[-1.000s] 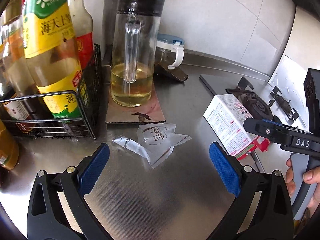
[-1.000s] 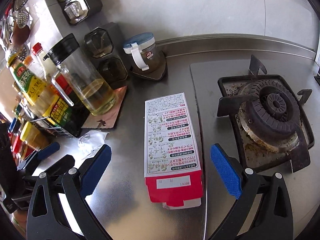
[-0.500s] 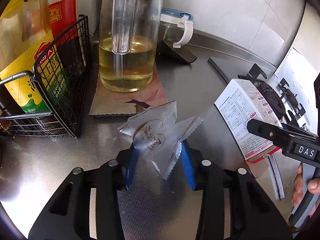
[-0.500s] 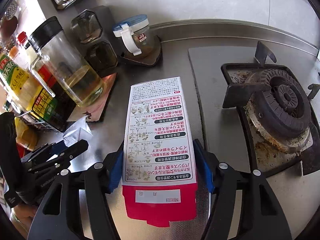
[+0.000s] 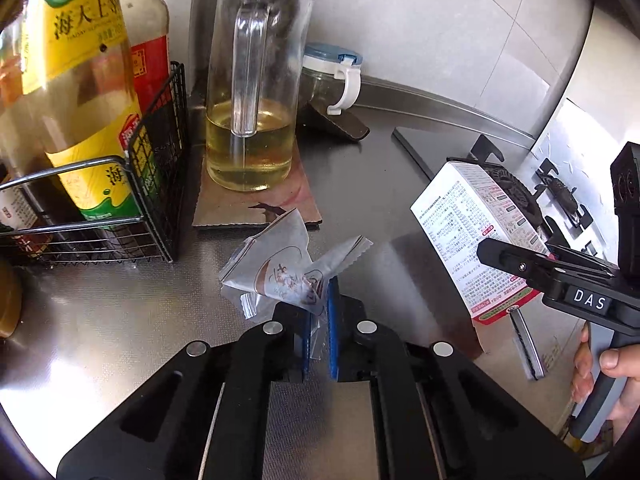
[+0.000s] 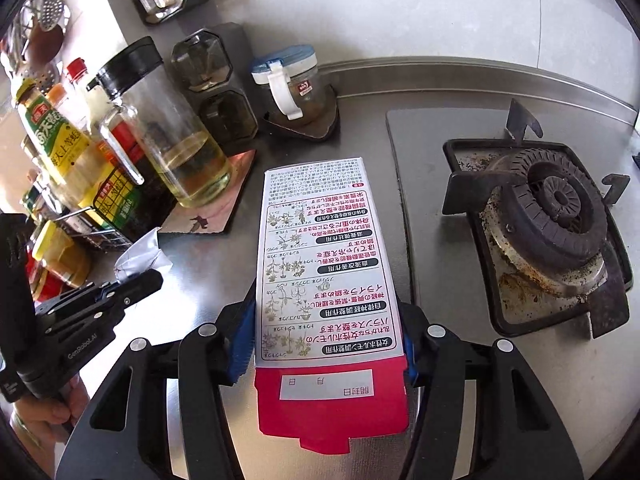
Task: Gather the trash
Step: 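Carry packet and box down over the bin and open both tools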
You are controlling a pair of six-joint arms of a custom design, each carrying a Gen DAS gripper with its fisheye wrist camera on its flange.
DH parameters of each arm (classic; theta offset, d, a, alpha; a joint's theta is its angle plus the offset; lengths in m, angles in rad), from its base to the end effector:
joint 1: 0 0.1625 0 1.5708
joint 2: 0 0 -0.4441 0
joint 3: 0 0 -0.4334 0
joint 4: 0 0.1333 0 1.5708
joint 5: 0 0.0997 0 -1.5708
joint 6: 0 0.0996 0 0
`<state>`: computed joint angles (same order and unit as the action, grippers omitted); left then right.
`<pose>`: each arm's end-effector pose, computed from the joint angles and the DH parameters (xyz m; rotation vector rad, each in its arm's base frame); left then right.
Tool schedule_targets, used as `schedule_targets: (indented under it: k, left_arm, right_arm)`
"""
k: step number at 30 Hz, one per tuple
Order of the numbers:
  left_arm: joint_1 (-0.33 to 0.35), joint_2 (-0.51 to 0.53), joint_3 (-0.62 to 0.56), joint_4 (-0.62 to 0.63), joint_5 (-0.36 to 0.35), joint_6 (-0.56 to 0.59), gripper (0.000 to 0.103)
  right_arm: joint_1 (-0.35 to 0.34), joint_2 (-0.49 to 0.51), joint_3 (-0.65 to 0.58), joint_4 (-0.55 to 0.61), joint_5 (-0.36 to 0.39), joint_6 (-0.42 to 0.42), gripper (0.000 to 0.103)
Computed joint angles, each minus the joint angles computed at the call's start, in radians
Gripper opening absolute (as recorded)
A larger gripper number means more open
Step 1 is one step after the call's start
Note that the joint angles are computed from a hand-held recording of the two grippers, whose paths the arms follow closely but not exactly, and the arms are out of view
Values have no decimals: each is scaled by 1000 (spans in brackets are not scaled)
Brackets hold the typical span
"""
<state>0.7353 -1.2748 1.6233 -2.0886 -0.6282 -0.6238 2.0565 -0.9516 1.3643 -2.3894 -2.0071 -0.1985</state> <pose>-0.3349 -0.5913 0.3984 0.1486 2.3695 -0.9558 0.4457 -0.6490 0.3068 0.7897 -2.5846 0.6355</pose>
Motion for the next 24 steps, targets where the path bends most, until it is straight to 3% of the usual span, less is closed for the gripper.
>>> schedule_targets:
  k: [8,15,24]
  left_arm:
    - [-132,-91,51,197,73,-188,5]
    - [-285,-179,102,431,105,-421,5]
    - [-462,-257,155,738,59,-756,5]
  right_arm:
    - [46,-122,105,-29,23,-23,57]
    - [70,-292,240,14,106,-40,57]
    - [80,-492,412,113,217,-67,57]
